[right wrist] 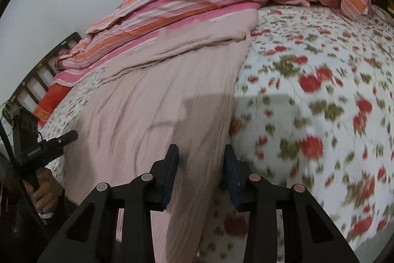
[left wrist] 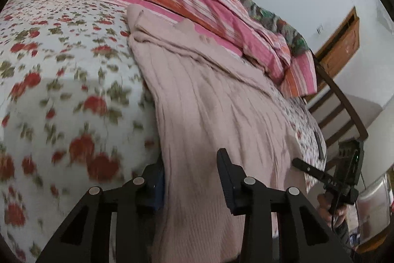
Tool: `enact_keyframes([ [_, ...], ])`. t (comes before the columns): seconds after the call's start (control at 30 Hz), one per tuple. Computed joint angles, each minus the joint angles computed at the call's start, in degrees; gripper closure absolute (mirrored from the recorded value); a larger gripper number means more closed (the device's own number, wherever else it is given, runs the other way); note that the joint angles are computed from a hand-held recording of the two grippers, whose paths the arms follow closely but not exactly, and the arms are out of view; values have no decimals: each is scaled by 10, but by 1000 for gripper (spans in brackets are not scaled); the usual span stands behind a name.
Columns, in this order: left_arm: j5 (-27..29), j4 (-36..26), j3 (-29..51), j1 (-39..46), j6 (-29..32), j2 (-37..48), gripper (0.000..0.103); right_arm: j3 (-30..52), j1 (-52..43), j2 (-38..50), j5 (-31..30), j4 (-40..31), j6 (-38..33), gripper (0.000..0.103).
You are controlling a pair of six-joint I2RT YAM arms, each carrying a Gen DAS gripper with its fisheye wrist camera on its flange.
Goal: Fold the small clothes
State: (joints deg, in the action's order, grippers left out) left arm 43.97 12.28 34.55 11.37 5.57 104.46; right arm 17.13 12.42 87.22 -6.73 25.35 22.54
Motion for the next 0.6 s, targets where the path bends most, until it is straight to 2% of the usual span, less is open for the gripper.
enact_keyframes([
  [0.13, -3, -10, -47, 5, 35, -38, 68, -54, 21, -26, -3, 23, 23, 65],
  [0.2, 0, -9, -65, 9, 48, -44, 68, -67, 40, -23, 15, 32, 30, 65],
  [0.43, 11, 20, -109, 31, 59, -38, 68, -91, 105, 1, 77, 74, 63, 65],
  [0.57, 19, 43, -133, 42, 59, -36, 68, -96, 131, -5, 95, 72, 71, 65],
  [0.6, 17, 47, -135, 41, 55, -38, 68, -96, 138, -6, 103, 71, 72, 69],
])
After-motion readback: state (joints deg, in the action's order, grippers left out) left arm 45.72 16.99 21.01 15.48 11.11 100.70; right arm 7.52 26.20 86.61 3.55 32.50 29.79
